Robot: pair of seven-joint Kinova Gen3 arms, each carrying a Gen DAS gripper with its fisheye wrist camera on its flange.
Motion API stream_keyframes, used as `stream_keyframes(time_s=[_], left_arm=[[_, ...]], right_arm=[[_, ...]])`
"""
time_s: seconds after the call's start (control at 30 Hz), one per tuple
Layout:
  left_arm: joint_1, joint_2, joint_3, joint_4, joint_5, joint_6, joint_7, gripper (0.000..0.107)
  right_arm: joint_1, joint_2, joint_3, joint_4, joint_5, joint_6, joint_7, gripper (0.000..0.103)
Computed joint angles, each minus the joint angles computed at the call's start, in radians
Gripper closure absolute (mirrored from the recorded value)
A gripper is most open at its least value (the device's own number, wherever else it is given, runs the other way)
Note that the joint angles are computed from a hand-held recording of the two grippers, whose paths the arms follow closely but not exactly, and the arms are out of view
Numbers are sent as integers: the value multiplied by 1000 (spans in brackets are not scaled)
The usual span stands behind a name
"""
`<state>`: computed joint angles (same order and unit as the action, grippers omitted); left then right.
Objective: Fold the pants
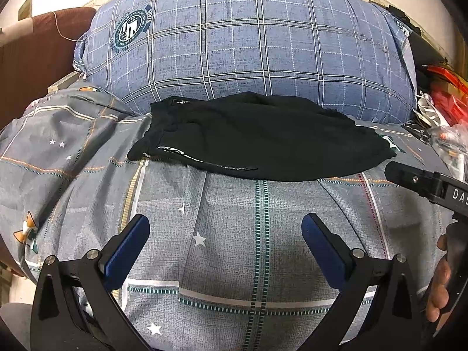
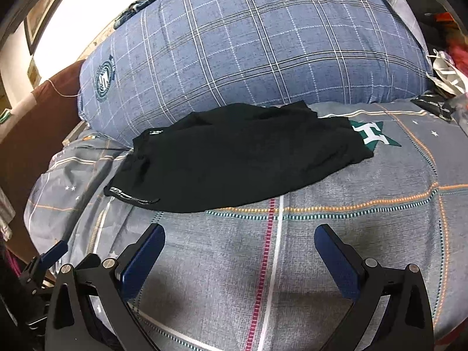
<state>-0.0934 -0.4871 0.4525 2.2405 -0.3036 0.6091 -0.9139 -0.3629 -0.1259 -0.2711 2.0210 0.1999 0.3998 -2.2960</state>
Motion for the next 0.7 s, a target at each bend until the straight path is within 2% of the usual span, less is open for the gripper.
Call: stream_keyframes(time_s=[0.13,0.3,0.53,0.7], left_arm=[[-6,8,12,-2,-2,6,5,4],[-4,14,14,-7,-4,9,13,4],[0,25,20,-6,-18,11,28,4],[4,23,17,-6,-24,12,35,4]], right_arm=[[-8,2,12,1,-25,-2,16,0],[-36,-9,74,17,-160,-28,133,0],[-38,-4,96,15,-268,-32,239,0],[-16,-8,65,19,-254,-37,226,0]])
